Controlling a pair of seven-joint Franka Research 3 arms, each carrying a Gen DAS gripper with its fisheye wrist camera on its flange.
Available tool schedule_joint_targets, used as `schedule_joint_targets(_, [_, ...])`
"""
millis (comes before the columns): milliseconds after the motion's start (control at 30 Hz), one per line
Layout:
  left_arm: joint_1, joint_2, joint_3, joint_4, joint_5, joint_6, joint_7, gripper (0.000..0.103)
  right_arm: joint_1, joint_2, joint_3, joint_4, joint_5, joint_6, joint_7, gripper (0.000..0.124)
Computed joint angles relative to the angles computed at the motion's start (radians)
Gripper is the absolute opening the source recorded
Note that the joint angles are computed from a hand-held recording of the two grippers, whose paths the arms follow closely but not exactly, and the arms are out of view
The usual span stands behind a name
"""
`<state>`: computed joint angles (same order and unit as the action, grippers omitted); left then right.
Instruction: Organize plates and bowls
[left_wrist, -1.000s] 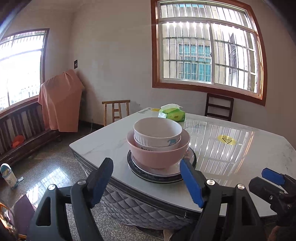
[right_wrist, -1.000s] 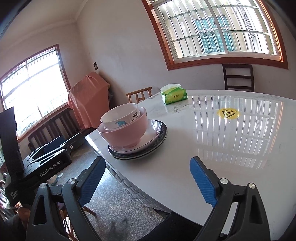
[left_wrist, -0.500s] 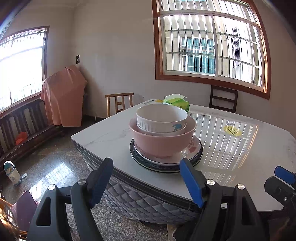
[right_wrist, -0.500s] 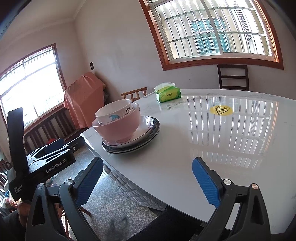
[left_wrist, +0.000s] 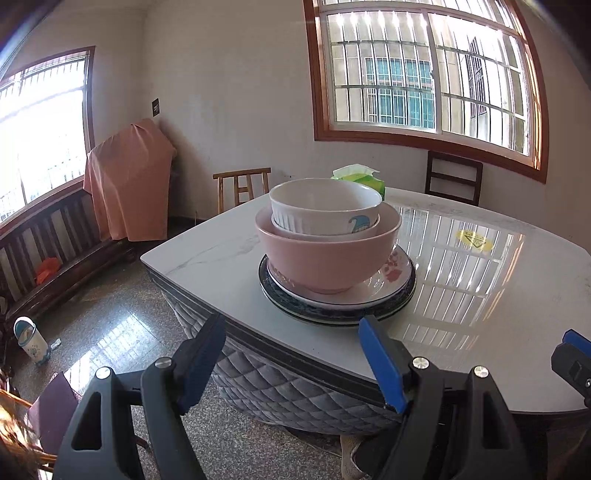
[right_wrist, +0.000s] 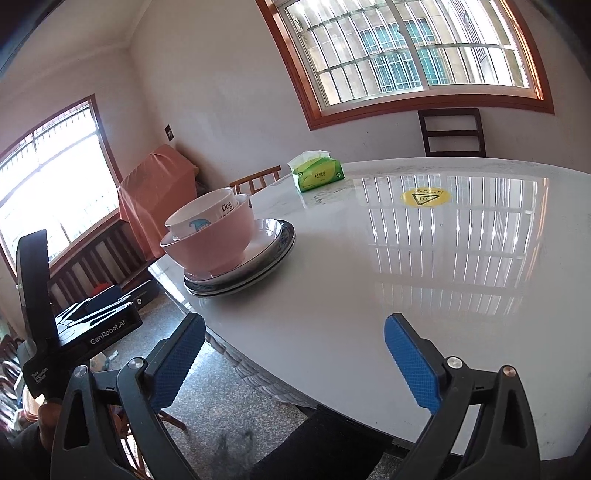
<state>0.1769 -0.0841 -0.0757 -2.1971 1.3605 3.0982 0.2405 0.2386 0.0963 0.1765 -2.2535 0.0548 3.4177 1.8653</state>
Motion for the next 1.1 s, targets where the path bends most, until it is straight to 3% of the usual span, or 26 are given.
schedule_joint_targets(100, [-0.006,0.011,0.000,0.000,-0.041,-0.016,0.042,0.076,-0.097,0.002,0.063,-0.003,-0.127,0.001,0.129,0.097])
schedule_joint_targets(200, [-0.014,0.026,0.003,0.002,-0.097,-0.031,0.092,0.076,-0.100,0.005,0.052,-0.002,-0.151,0.005,0.161,0.097])
schedule_joint_targets(500, [-0.034,0.059,0.011,0.019,-0.151,-0.051,0.135,0.076,0.063,0.021,-0.069,0.014,0.089,0.009,-0.069,0.097])
schedule_joint_targets(767, [-0.044,0.065,0.019,0.020,-0.154,-0.056,0.142,0.076,-0.003,0.077,0.007,0.104,0.050,-0.022,-0.115,0.098])
schedule_joint_targets(867, [-0.043,0.067,0.021,0.026,-0.151,-0.062,0.133,0.076,0.071,0.098,-0.050,0.139,0.114,-0.026,-0.188,0.100])
schedule_joint_targets(967, [-0.041,0.066,0.023,0.030,-0.126,-0.064,0.101,0.076,0.071,0.127,-0.037,0.188,0.133,-0.042,-0.223,0.100])
schedule_joint_targets(1033, [-0.038,0.064,0.025,0.035,-0.085,-0.065,0.061,0.076,0.154,0.145,-0.105,0.220,0.183,-0.041,-0.277,0.100])
schedule_joint_targets(1100, [-0.037,0.063,0.025,0.038,-0.076,-0.070,0.049,0.076,0.152,0.161,-0.088,0.247,0.193,-0.044,-0.307,0.100])
